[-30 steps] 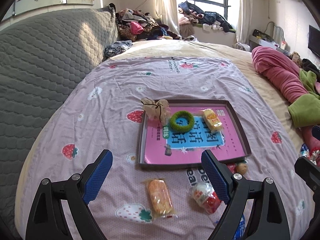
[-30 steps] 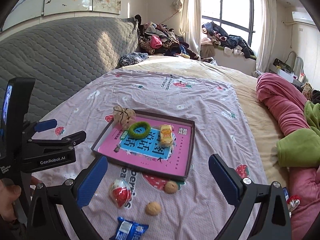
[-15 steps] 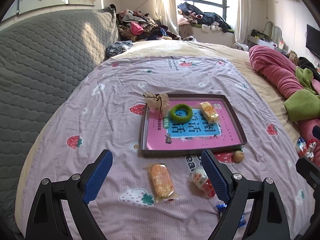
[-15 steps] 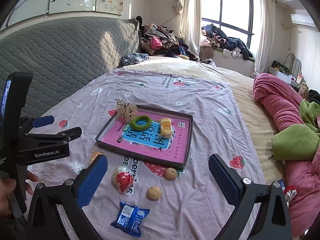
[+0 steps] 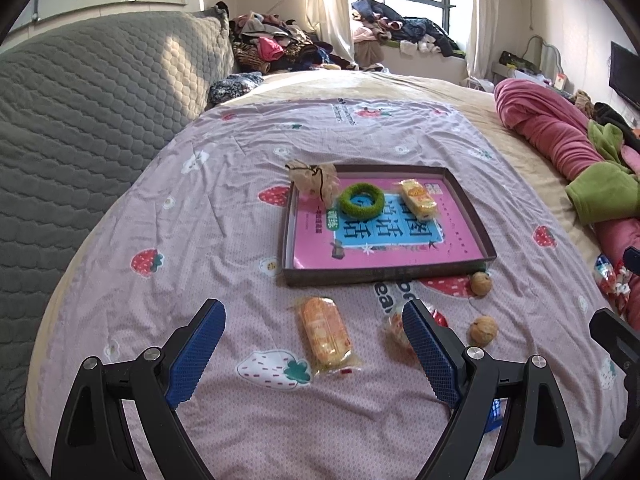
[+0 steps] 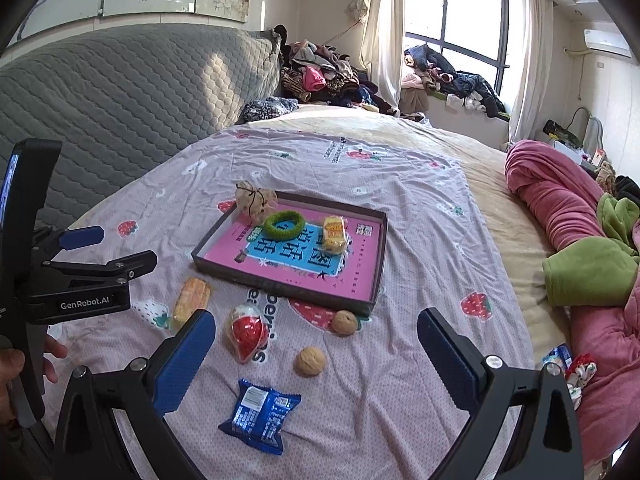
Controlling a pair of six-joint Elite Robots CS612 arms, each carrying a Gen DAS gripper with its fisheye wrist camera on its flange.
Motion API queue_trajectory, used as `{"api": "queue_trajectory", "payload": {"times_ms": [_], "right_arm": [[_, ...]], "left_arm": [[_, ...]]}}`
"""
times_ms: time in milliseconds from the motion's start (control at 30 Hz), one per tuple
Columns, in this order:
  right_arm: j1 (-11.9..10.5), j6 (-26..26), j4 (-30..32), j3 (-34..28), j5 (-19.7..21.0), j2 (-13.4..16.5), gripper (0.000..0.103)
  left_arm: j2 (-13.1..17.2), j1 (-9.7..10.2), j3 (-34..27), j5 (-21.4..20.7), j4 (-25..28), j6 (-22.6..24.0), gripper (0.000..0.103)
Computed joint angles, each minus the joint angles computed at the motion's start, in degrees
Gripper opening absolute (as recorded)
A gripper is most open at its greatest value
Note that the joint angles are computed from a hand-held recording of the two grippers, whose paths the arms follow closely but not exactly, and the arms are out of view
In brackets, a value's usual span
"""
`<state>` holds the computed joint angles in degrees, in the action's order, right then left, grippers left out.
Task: Organize objects
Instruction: 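Withdraw both grippers from the tray and move toward the remaining snacks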
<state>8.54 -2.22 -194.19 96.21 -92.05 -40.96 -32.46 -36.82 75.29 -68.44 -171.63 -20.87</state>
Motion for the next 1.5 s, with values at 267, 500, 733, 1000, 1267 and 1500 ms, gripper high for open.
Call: {"api": "queue_trajectory", "payload": {"times_ms": [267,500,733,1000,1267,1500], "right_arm": [[-0.2,0.5,0.8,0.0,0.4,1.1,0.102],[-0.3,0.2,1.9,-0.3,0.1,2.0,0.102],[-0.1,-0.2,3.1,-1.2,-0.2,3.2,0.102],[-0.1,-0.5,4.2,-2.1,-0.2,4.4,0.102],[-0.2,-0.6,4.8,-2.6,-0.3,5.1,0.102],[-0.4,-0.8,6.0,-3.1,-0.1,5.6,0.102]], "left_arm": [[0.9,0.10,0.2,-1.2,0.4,-0.4,0.091],[2.1,0.23,-0.2,-2.4,1.0,-0.9,0.091],[3.2,0.35,-0.9,-3.6,2.0,-1.2,0.091],[4.1,0.35,-1.5,-4.3,2.0,-0.7,0.091],[4.7,0.48,-1.6,-5.1,1.4,-0.8,0.091],[5.4,0.55,-2.3,-5.5,2.5,-0.8,0.091]]}}
